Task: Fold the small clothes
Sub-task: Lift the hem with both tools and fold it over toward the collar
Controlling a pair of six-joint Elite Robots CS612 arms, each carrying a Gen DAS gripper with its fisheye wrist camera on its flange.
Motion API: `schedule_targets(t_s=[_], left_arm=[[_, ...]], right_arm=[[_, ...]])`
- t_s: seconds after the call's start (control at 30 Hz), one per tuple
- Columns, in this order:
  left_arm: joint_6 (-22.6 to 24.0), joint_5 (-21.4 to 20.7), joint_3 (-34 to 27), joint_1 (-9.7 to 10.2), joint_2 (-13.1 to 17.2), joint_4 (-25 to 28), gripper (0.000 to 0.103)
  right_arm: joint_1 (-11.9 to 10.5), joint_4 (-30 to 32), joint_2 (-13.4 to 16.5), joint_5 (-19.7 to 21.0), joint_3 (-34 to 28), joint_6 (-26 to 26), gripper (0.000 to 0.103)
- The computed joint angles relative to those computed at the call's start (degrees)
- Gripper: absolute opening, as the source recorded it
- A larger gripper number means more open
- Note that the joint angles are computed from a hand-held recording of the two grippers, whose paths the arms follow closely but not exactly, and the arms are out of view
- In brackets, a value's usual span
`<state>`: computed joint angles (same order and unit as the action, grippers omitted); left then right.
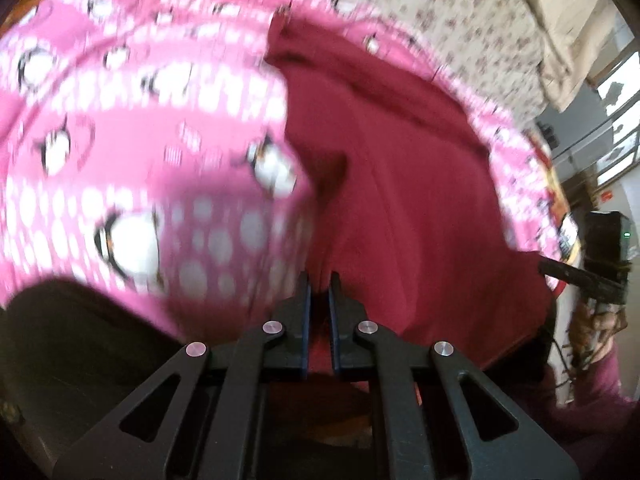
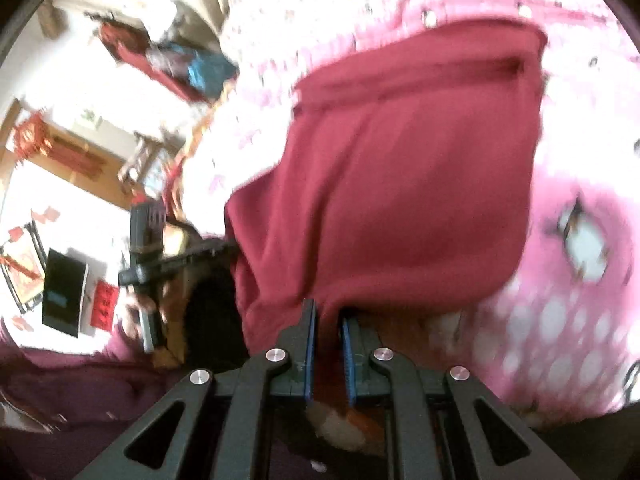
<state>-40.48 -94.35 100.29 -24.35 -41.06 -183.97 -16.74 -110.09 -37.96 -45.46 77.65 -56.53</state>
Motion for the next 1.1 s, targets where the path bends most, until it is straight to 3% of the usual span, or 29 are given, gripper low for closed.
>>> schedule_targets(t_s=[0.1,0.2,0.27,0.37,0.43,0.47,0.53,0.57,0.7,0.8,0.87,0.9,1.03,1.1], left_arm=[[0.7,0.04,-2.23,0.87,0.3,-1.29,0.006],[2.63,1.13,-5.41,1.5,1.0,-0.48,0.006],[3.72,0.73,-6.11,1.63,1.15,-0.76,0.006],[4.8,0.24,-4.91,1.6,0.98,-2.38,0.006],[4.31,-0.32,-4.88,1.79,1.12,-2.39,0.006],[4.03,-0.22,-4.8,1.83,1.09,-2.11,0.006],[3.47,0.23,-4.45,1.71,1.08,-1.93,0.006],[2.97,0.26,-4.0,1.65,0.94,-2.2,0.006],[2.03,0.87,-2.61,1.6,0.35,-2.29,0.006],[1.54,1.68,-2.05,1.45,0.12,-1.36,0.006],[0.68,1.99,-1.72,1.42,0.16,-0.85,0.006],[0.33,2.11,-1.58,1.41,0.19,-0.65,0.006],[-1.35,1.98,-0.85,1.53,0.24,-0.51,0.006],[-2.12,1.18,-0.61,1.84,0.2,-1.41,0.006]], right_arm=[[-0.44,-4.86,0.33,5.08,-0.58,4.0,0.011],[-0.76,-11.35,2.1,9.39,-2.63,11.8,0.01],[-0.31,-15.47,2.18,8.27,-2.43,15.66,0.01],[-0.21,-8.8,2.01,6.28,-3.74,13.42,0.011],[-0.21,-7.84,1.17,2.14,-2.66,11.8,0.014],[-0.18,-8.49,0.72,-0.43,-1.64,11.38,0.02],[-0.3,-7.87,0.71,-4.01,-0.56,12.54,0.064],[-0.37,-5.84,1.17,-5.63,-0.84,12.75,0.07],[0.21,0.86,3.22,-12.38,-1.47,12.89,0.07],[0.9,1.71,4.41,-12.32,-1.61,13.58,0.07],[1.31,2.88,4.79,-10.19,-1.39,12.09,0.069],[1.62,4.04,5.07,-9.68,-1.51,11.09,0.065],[2.47,4.87,4.94,-9.21,-1.24,8.3,0.025],[2.34,4.46,4.01,-7.11,-0.9,6.32,0.017]])
